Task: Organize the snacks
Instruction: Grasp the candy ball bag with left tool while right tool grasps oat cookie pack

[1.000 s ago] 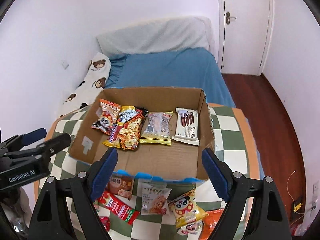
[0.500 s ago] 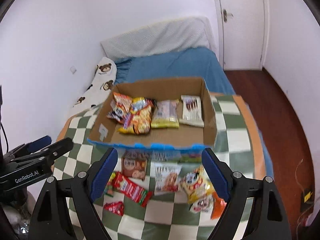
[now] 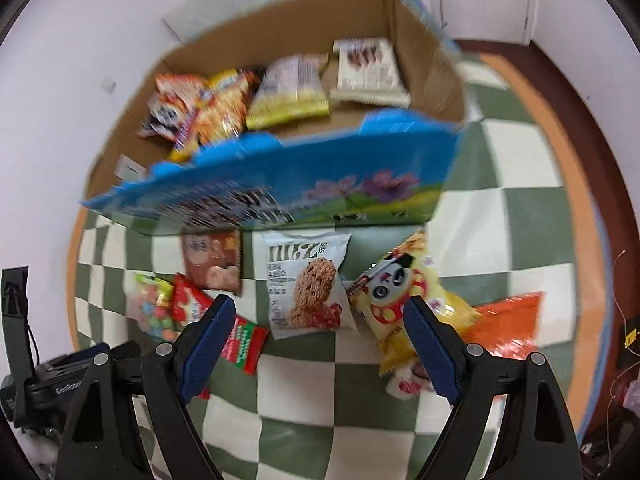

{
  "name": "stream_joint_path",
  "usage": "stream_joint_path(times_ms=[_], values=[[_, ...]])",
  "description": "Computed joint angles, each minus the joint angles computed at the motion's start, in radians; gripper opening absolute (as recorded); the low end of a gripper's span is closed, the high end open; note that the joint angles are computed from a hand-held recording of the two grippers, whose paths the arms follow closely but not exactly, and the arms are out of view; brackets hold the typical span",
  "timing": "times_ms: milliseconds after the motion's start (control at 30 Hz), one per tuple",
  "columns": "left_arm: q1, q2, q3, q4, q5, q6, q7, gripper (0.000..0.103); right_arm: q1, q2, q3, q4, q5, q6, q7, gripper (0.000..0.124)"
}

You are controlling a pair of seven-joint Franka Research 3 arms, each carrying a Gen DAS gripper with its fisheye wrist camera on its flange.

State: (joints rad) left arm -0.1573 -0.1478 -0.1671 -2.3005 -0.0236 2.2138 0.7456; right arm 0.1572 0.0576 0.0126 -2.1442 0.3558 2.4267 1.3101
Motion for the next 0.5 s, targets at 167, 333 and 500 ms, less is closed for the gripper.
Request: stream_joint_path(times_ms=[167,333,500], values=[[0.011,0.076,-0.002,0.039,0.043,-0.041,-0.025,0.086,0.016,0.140,0.014,0.073,-0.010,-0.006,-0.023,0.088],[0.016,0.166,-0.006,0.114,0.103,-0.087,-0.016,0.086,0.043,0.218,0.016,0.107,-0.070,0.012,-0.017,0.062],[0.018,0.253,-0.010,0.182,0.153,-0.098,0.033,0.086,0.048,0.200,0.017,0.079,-0.090,0.013,-0.021,0.057]])
